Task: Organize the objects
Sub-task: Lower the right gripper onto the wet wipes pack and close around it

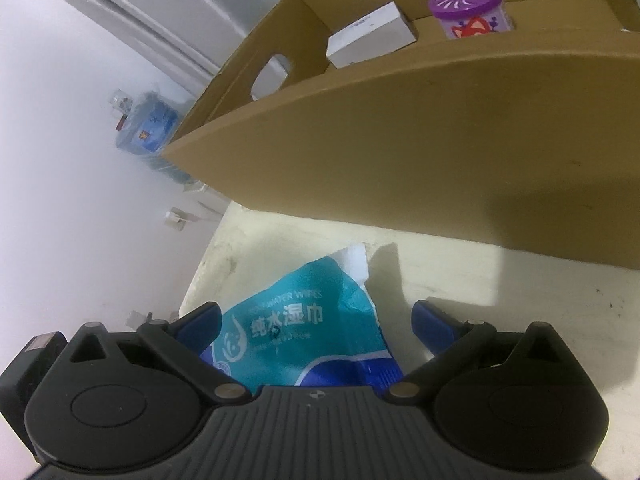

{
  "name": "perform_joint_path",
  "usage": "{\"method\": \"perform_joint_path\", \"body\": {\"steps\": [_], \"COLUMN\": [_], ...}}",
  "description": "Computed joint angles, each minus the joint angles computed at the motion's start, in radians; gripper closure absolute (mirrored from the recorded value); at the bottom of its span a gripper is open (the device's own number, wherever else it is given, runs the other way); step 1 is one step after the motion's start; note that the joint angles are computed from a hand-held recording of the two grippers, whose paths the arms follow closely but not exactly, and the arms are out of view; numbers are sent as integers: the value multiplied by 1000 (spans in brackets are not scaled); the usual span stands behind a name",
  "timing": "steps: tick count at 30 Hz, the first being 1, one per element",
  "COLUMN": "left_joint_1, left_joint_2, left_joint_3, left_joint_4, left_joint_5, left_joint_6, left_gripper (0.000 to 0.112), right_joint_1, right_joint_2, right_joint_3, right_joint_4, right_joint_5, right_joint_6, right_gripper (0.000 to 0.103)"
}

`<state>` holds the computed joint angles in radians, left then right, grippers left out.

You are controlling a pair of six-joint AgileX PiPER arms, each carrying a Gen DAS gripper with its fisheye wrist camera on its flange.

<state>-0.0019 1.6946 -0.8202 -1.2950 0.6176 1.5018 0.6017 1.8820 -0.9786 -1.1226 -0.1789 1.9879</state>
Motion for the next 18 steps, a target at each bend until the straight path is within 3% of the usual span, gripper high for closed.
{"method": "perform_joint_path", "body": {"steps": [6, 12, 18], "left_joint_1": [-58, -47, -85], "left_joint_2": [-10, 4, -14], "left_joint_3": [29, 29, 38], "left_joint_4": [-56, -98, -76], "left_joint_5": [-66, -54, -110], "left_joint_6": [12, 39, 35], "left_gripper": [9, 9, 9], "right_joint_1": [24, 20, 28], "right_joint_2": [-2, 1, 10], "right_joint_3": [18, 20, 7], "right_joint_4": [245, 253, 227], "right_joint_5": [10, -7, 6], "right_joint_6": [-278, -298, -297], "right_gripper": [0, 0, 0]}}
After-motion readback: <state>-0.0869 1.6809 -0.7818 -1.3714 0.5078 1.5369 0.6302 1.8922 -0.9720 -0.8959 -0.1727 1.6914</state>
